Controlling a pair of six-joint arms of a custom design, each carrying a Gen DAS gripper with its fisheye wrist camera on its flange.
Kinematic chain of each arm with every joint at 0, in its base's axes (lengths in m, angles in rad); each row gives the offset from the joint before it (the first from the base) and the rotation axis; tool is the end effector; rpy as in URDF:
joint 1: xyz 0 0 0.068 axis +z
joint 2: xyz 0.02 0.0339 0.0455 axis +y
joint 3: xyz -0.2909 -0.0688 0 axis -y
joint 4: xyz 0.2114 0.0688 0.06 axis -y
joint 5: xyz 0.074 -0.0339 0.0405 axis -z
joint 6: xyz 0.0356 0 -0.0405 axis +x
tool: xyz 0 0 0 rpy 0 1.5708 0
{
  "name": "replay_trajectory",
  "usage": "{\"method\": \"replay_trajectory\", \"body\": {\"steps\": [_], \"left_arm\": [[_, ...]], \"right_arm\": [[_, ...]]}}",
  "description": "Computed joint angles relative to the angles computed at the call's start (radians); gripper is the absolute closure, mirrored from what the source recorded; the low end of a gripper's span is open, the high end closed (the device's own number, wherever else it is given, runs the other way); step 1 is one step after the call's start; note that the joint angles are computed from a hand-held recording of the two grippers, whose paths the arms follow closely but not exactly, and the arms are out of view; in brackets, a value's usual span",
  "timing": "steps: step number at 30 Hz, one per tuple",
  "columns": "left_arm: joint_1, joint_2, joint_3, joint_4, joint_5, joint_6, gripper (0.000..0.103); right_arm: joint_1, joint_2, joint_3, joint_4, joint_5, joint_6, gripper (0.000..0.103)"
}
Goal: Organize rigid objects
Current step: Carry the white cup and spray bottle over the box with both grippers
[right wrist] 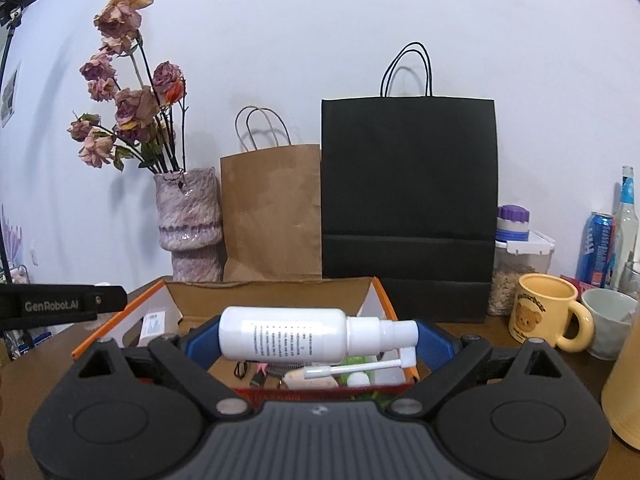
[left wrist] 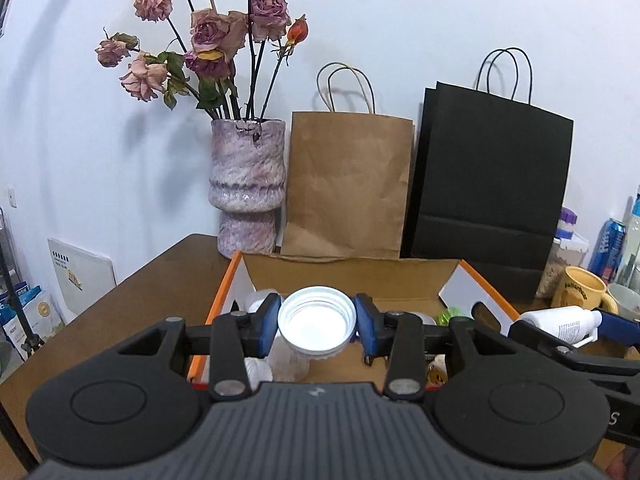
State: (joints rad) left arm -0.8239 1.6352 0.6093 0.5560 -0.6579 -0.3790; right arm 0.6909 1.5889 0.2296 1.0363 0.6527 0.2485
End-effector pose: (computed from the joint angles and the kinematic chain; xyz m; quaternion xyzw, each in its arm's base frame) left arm 0.2135 -0.1985 0.2078 0.0131 0.8240 -0.0531 0.5639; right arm 0.1874 0.1269 0.1778 0.0141 0.7911 0.0185 0.6112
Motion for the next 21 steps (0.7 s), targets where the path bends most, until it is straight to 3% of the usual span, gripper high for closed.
{"method": "replay_trajectory", "body": {"steps": [21], "left_arm": [[0.174,0.227,0.24,0.002,0.117,0.086,0.062]], "right_arm": [[-0.206,0.249,0.293,-0.044,-0.24,-0.082,0.006]]}}
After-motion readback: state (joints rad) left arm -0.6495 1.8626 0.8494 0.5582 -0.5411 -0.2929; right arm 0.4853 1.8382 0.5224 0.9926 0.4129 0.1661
